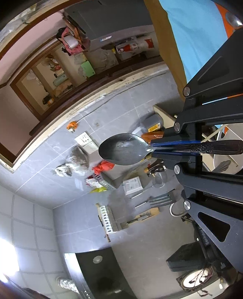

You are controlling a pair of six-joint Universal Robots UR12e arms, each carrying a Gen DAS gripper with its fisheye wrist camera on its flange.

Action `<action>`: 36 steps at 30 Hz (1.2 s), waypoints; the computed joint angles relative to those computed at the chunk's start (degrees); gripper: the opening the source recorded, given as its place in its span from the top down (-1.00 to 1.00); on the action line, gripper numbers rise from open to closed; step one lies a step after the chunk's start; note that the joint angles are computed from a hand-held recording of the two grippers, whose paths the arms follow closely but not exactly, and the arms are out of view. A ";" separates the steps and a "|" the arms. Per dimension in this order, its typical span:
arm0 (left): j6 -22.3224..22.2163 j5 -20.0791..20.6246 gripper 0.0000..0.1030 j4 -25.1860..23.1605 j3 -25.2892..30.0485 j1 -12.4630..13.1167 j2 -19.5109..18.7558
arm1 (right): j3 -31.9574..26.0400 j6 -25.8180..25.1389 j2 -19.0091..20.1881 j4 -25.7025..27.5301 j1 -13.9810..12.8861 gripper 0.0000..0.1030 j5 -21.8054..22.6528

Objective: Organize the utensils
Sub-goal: 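Lift the fork and spoon and carry both over the white utensil holder, then open both grippers to drop the fork and spoon into the holder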

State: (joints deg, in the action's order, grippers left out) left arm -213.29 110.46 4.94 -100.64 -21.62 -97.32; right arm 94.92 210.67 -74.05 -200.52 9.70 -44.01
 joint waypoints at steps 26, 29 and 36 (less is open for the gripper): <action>0.02 -4.16 1.00 -8.32 -2.55 -0.73 -0.86 | 4.88 -20.45 -3.26 16.70 1.37 0.85 -2.62; -0.51 -4.66 1.00 -9.36 -2.39 -0.76 -0.79 | 5.26 -21.41 -3.82 18.64 1.16 0.85 -2.21; -0.51 -4.07 1.00 -9.84 -2.07 -1.31 -0.64 | 6.50 -21.43 -5.17 20.42 0.44 0.76 -1.66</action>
